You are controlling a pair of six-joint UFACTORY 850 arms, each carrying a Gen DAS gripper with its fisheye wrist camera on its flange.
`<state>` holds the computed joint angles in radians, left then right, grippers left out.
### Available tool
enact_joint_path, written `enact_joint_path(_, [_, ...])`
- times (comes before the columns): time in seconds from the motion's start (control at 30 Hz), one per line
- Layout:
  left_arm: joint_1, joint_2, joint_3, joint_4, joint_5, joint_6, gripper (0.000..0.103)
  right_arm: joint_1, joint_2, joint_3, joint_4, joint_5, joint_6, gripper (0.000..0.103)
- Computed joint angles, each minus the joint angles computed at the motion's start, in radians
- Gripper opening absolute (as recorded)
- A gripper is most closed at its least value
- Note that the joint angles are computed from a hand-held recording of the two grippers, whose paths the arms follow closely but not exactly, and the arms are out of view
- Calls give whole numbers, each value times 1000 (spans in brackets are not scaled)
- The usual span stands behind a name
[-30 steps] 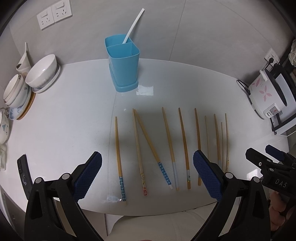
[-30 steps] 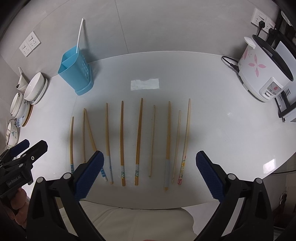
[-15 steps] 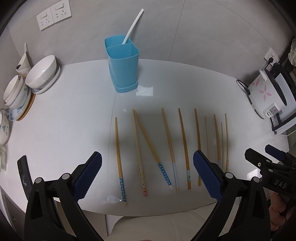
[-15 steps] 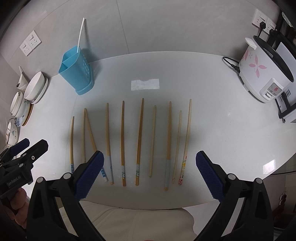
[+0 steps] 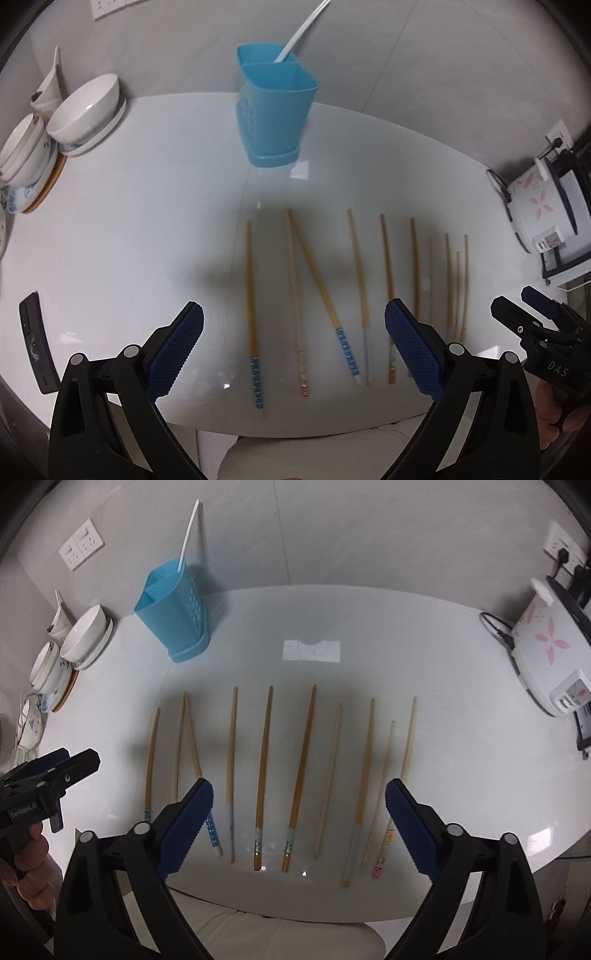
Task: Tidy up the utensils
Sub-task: 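Lower both tools and close each on a chopstick from the row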
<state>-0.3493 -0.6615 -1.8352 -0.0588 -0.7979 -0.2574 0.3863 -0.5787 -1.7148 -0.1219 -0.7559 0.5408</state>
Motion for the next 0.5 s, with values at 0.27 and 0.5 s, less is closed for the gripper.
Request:
enact_joint_path(0.27, [32, -55, 21, 72, -24, -56, 94, -6, -150, -109, 112, -73, -103, 66])
enact_joint_path(0.5, [40, -106, 25, 66, -49, -37, 89, -5, -231, -166, 107, -126, -69, 52])
